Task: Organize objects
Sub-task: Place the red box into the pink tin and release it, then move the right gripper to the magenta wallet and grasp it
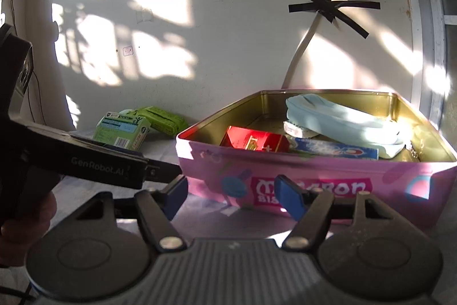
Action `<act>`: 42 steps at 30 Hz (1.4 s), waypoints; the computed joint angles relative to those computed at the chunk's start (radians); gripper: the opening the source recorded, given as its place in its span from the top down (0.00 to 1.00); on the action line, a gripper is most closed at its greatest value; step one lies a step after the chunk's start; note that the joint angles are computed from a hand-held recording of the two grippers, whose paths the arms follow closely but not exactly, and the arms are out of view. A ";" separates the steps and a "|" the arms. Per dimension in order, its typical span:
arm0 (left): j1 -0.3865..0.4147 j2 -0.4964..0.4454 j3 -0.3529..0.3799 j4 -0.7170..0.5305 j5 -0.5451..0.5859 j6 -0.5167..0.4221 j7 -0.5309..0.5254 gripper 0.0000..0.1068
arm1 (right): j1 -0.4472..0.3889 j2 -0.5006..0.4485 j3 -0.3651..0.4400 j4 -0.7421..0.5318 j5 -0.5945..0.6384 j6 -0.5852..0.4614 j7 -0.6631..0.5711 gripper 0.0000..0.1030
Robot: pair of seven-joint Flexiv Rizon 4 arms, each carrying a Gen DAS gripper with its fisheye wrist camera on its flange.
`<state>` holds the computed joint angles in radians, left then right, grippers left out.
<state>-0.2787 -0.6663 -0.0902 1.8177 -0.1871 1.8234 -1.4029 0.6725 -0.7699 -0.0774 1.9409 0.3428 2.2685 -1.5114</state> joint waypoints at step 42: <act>0.072 0.079 0.158 0.361 -0.317 0.312 -0.099 0.30 | 0.104 -0.060 0.018 -0.202 -0.456 -0.418 0.124 0.26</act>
<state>-0.2064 -0.5874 0.0674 2.1783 -0.5043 2.1352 -1.5016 0.7765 -0.8301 -0.0597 1.7385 -0.1128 1.8508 -1.3879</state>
